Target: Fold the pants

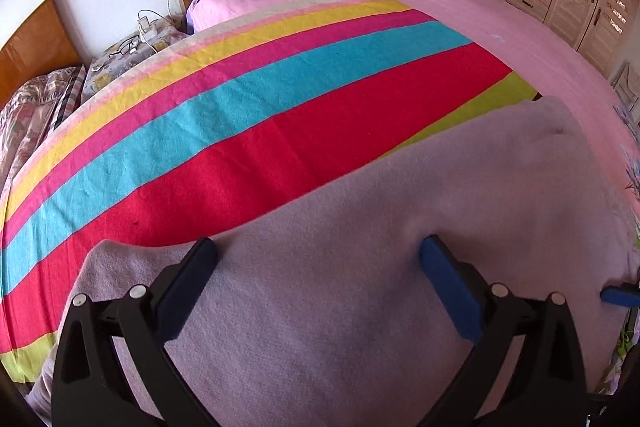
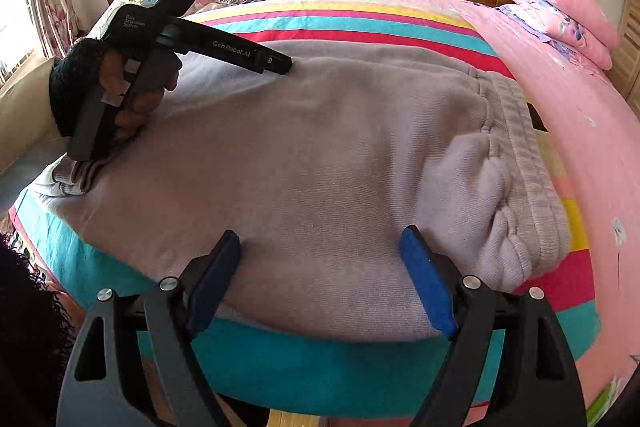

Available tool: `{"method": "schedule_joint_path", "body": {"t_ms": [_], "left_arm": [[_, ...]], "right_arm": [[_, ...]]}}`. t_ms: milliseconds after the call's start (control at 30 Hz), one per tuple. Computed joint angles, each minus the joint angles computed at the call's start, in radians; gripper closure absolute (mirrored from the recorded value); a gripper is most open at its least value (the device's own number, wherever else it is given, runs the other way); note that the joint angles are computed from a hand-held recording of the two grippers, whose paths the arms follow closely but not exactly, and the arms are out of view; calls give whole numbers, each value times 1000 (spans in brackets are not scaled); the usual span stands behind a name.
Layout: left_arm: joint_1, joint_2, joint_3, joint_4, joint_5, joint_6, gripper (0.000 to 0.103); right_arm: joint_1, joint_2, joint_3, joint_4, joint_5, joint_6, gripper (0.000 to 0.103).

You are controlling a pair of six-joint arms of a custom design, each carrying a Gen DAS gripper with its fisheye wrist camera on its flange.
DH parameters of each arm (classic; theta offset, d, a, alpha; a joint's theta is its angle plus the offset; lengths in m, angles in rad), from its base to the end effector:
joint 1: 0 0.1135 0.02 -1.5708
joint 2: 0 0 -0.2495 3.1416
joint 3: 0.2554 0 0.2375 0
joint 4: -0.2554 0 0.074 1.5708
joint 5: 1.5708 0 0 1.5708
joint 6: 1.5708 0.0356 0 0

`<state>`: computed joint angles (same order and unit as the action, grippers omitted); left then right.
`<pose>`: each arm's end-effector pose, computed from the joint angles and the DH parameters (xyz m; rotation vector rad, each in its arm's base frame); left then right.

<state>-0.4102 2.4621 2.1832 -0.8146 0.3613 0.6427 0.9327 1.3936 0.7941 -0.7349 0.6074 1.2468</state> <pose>0.4542 -0.2113 0.1694 1.4068 2.1906 -0.3984 0.1496 0.1676 0.1786 0.4822 2.4510 -0.0992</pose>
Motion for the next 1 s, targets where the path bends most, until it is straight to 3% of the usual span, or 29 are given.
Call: {"method": "schedule_joint_path", "body": {"t_ms": [133, 267, 333, 467, 633, 767, 867, 1000], "left_arm": [[4, -16, -40, 44, 4, -20, 1], [3, -25, -54, 56, 5, -26, 1], [4, -24, -52, 56, 5, -25, 1], [4, -22, -47, 54, 6, -25, 1], [6, -21, -44, 50, 11, -25, 1], [6, -23, -47, 53, 13, -27, 1], [6, -23, -47, 53, 13, -27, 1], [7, -22, -45, 52, 13, -26, 1]], "right_arm": [[-37, -60, 22, -44, -72, -49, 24], [-106, -83, 85, -122, 30, -117, 24], [-183, -93, 89, -97, 62, -203, 20], [-352, -34, 66, -30, -33, -333, 20], [-369, -97, -21, -1, -106, -356, 15], [-378, -93, 60, -92, -80, -354, 15], [-435, -101, 80, 12, -79, -482, 15], [-536, 8, 115, 128, -183, -613, 15]]}}
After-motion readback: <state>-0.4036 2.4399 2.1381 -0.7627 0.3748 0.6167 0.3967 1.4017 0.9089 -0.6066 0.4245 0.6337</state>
